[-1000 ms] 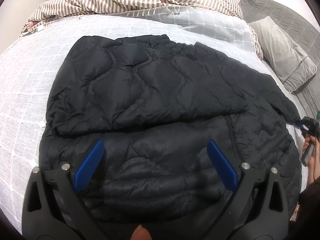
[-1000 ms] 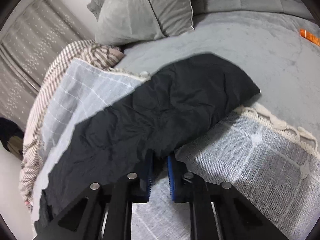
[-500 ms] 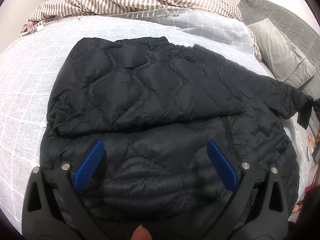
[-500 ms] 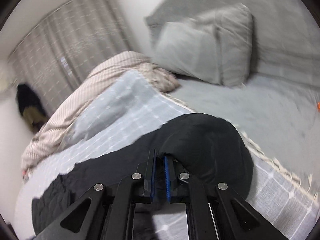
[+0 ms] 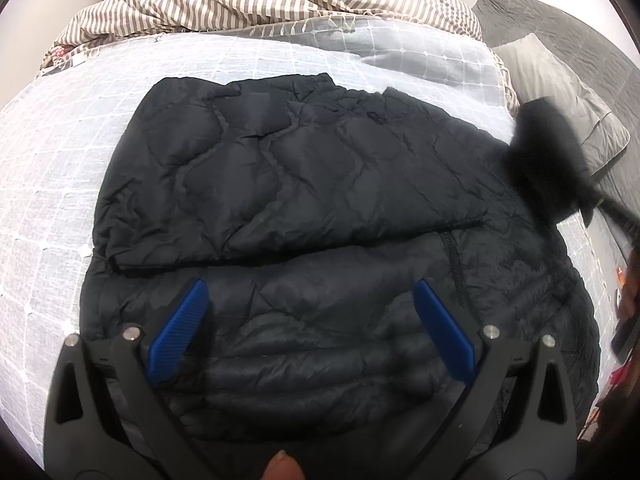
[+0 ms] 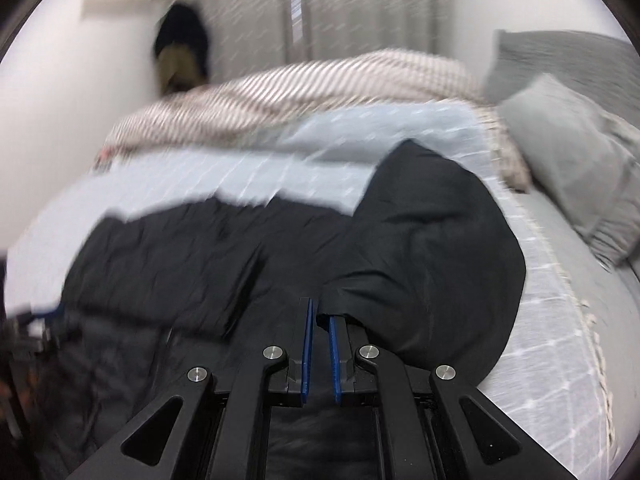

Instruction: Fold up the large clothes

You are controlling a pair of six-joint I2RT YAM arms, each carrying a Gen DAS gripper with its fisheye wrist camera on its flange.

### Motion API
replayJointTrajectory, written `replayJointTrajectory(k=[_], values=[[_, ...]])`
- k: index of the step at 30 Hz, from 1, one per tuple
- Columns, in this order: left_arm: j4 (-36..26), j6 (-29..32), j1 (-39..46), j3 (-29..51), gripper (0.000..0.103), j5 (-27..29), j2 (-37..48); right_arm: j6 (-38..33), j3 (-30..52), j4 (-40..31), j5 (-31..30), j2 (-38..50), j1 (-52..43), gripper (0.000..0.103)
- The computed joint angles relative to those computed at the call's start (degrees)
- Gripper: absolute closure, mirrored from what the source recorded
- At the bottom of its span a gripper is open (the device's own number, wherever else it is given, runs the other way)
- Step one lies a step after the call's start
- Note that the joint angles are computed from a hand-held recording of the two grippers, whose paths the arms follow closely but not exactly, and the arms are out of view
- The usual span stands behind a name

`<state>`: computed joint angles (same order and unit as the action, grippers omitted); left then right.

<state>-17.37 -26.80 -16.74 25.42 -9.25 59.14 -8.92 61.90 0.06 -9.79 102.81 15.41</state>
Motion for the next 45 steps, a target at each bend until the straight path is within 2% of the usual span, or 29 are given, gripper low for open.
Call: replayJointTrajectory(k=[4,6,9,12,13,14,20,23,27,30,34,41,45], values=[[-0.61,-0.27,-1.19,0.43,0.001,-1.17,0.14,-1.61,4.49,-6.13,0.67,7.54,4.03,0.094],[-1.10,-0.70,-1.76,0.85,0.001,-1.38,-0.12,-1.00,7.48,-9.80,0.20,11.59,4.34,0.090],[-2.32,-1.73,-3.52,2.21,0.001,-2.09,0.08,1.05,10.37,-14.65,-2.08,14.22,3.39,0.074],[-4.23,-2.58,-7.20,5.07,0.001,-3.86,1.29,3.12,8.38,-15.00,-6.81,10.46,1.13,0.052],[-4.91,-2.90,-8.84,6.20,0.001,-4.85,2.00,3.78,7.65,-14.80,-8.28,9.09,0.22,0.040],[-5.70,-3.30,-11.25,7.81,0.001,-6.33,3.06,4.80,5.84,-13.80,-9.99,6.88,-1.06,0.036],[-7.17,-4.51,-21.97,17.30,0.001,-10.81,11.94,10.78,-0.04,-11.69,-18.01,-0.43,-11.74,0.036],[-7.30,-3.16,-26.76,24.08,0.001,-13.34,20.00,13.18,-1.41,-9.57,-20.34,-0.46,-16.67,0.036],[-7.32,-0.22,-29.06,32.97,0.001,-14.85,30.55,15.21,-0.74,-8.52,-22.16,3.16,-19.90,0.036],[-8.67,-0.06,-29.12,39.64,0.001,-14.34,37.09,15.34,0.21,-8.70,-22.24,3.93,-20.44,0.036],[-8.05,-1.50,-26.57,45.76,0.001,-10.18,41.72,14.94,0.02,-8.13,-21.46,3.99,-20.18,0.037],[-16.88,-8.85,-23.80,66.88,0.001,-8.28,55.42,16.43,1.33,-8.74,-21.93,5.31,-22.36,0.037],[-25.22,-12.18,-24.06,80.52,0.003,-9.57,64.73,16.24,1.55,-9.33,-20.75,5.51,-22.86,0.037]])
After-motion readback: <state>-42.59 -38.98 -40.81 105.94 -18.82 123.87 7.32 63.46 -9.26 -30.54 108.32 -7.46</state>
